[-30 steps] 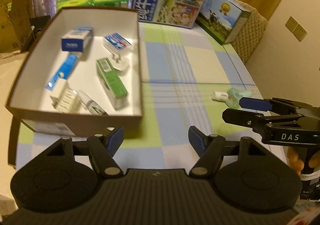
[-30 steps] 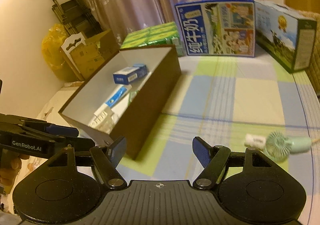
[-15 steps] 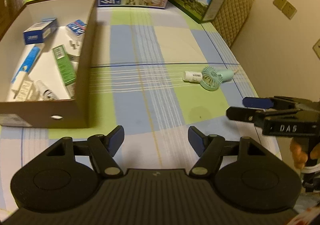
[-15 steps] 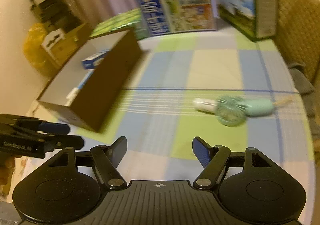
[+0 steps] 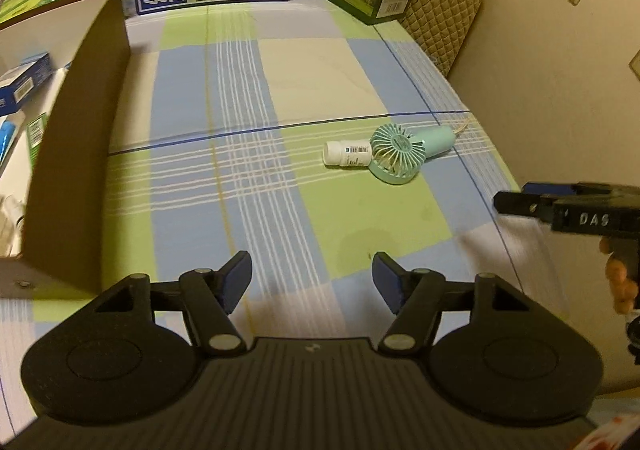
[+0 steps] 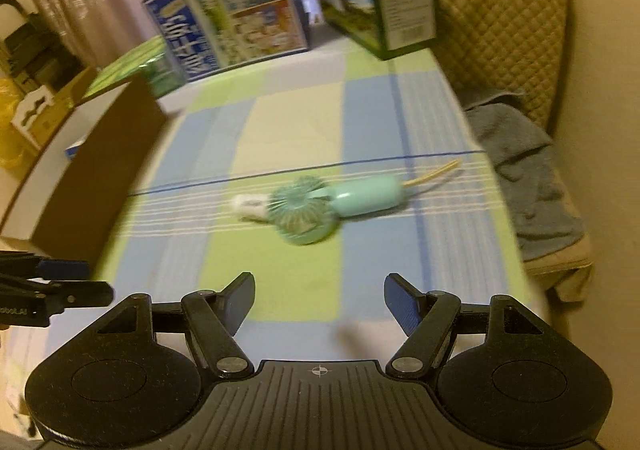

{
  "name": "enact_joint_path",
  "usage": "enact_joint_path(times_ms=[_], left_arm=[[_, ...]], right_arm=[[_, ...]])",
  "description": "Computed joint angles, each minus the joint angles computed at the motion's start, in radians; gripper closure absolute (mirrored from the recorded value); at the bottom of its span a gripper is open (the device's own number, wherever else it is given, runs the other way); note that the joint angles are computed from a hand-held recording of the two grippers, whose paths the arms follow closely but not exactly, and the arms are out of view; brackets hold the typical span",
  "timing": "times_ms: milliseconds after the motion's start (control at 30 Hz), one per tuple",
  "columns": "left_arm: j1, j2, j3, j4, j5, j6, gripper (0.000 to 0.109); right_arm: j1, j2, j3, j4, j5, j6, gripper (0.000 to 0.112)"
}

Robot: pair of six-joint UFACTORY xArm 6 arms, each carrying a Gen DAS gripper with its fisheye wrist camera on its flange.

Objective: Organize rigid objects
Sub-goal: 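Grasp the mint-green fan handle with the right gripper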

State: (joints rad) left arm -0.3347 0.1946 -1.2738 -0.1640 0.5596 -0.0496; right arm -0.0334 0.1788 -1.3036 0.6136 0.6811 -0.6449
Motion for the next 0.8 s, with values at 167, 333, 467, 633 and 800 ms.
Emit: enact_joint_path(times_ms=[167,333,467,633,800], left_arm=[[-0.016,0.095,-0.091,0.037,0.005,-0.028,0.047],[-0.02,0.176,-0.176,0.079,0.009,-0.065,0.047],[-0.015,0.232,-0.238,0.083,0.015,-0.083,0.047],[-0.009,0.288,-0.308,0.099,0.041,-0.094,0.047],[-0.002,0.329,-0.364,0.099,0.069,-0.089,0.047]], right_arm=[[-0.024,0.117,-0.126,-0.034,0.006,0.0,0.065],[-0.028,0.237,-0.268,-0.039,0.017,-0.018,0.078],[-0.026,0.347,-0.414,-0.052,0.066,-0.006,0.086],[-0.016,0.491,-0.614,-0.111,0.124,0.027,0.089],[-0.01,0.645,-0.844,-0.155,0.228,0.035,0.089]])
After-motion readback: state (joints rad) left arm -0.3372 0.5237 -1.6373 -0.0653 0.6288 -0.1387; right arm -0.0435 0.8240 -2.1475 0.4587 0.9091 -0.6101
